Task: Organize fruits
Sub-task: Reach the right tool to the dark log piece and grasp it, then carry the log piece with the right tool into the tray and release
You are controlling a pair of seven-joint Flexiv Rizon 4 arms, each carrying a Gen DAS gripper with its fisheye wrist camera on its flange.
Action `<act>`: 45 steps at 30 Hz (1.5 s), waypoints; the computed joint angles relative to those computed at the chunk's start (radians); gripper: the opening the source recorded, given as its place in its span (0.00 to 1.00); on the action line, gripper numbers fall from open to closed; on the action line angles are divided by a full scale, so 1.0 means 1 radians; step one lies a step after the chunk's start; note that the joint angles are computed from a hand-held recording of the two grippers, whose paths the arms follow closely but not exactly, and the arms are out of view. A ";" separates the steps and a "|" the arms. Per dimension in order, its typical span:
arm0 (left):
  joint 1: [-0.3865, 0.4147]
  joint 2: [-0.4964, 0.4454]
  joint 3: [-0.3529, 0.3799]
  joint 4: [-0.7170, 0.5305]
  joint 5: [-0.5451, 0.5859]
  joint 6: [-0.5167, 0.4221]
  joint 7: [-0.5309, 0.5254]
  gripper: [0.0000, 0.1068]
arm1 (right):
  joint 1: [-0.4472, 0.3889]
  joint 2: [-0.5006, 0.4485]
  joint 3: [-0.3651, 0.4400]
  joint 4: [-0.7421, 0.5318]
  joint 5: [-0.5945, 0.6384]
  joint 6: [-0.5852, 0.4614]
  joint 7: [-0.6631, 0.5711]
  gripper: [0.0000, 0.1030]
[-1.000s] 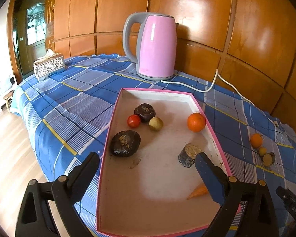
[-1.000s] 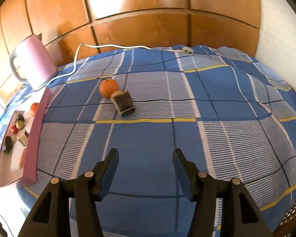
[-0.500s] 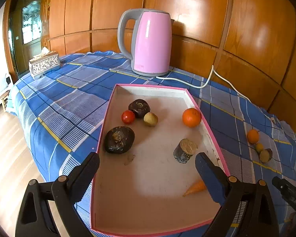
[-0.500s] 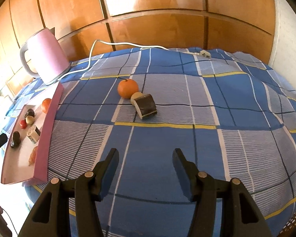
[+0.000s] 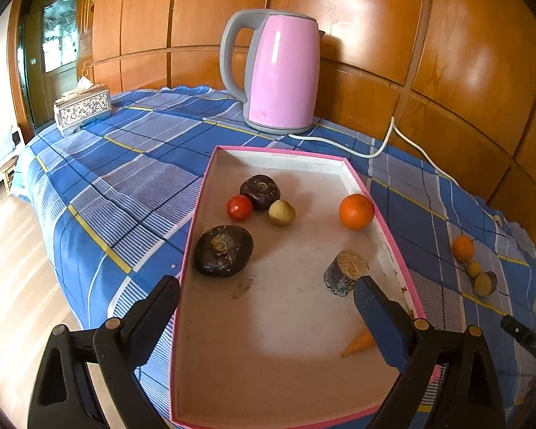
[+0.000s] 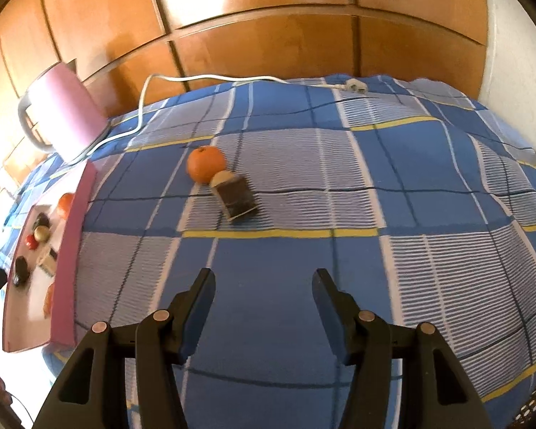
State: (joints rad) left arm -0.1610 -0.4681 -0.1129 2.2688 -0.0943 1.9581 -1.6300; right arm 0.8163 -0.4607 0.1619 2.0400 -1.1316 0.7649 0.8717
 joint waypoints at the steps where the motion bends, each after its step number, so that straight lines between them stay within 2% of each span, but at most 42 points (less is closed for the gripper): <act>1: 0.003 0.000 -0.002 0.001 0.002 0.001 -0.002 0.92 | -0.002 0.004 -0.001 0.006 -0.001 0.001 0.004 0.55; 10: 0.011 -0.004 -0.006 0.013 0.019 -0.008 0.013 0.92 | -0.050 0.025 -0.012 0.040 -0.068 0.066 0.020 0.51; 16: 0.057 -0.006 -0.050 0.013 0.053 -0.009 0.006 0.92 | -0.074 0.020 -0.022 0.017 -0.104 0.088 -0.035 0.51; 19: 0.071 -0.006 -0.062 0.013 0.065 -0.015 0.002 0.92 | -0.092 0.004 -0.028 -0.018 -0.091 0.095 -0.141 0.51; 26: 0.088 -0.009 -0.073 0.010 0.077 -0.024 -0.005 0.92 | -0.118 -0.062 -0.054 -0.123 -0.005 0.140 -0.484 0.51; 31: 0.089 -0.013 -0.070 0.007 0.071 -0.033 -0.009 0.92 | -0.127 -0.124 -0.063 -0.187 0.124 0.174 -0.704 0.51; 34: 0.097 -0.015 -0.077 0.007 0.074 -0.039 -0.010 0.92 | -0.119 -0.160 -0.059 -0.230 0.225 0.142 -0.844 0.51; 35: 0.097 -0.015 -0.078 0.006 0.074 -0.041 -0.009 0.92 | -0.111 -0.172 -0.060 -0.245 0.254 0.118 -0.885 0.46; 36: 0.096 -0.016 -0.077 0.005 0.074 -0.043 -0.008 0.92 | -0.102 -0.173 -0.071 -0.243 0.257 0.125 -0.893 0.39; 37: 0.094 -0.017 -0.076 0.005 0.072 -0.044 -0.008 0.92 | -0.095 -0.171 -0.087 -0.234 0.242 0.154 -0.888 0.37; 41: 0.096 -0.014 -0.078 0.009 0.072 -0.039 -0.010 0.92 | -0.071 -0.168 -0.111 -0.230 0.242 0.152 -0.901 0.27; 45: 0.094 -0.007 -0.076 0.013 0.077 -0.026 -0.013 0.92 | -0.062 -0.144 -0.133 -0.189 0.208 0.191 -0.840 0.26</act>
State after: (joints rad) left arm -0.0674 -0.4747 -0.1892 2.2820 -0.0175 1.9325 -1.6429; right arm 0.7539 -0.6046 0.0293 1.8514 -0.9233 0.9558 0.0319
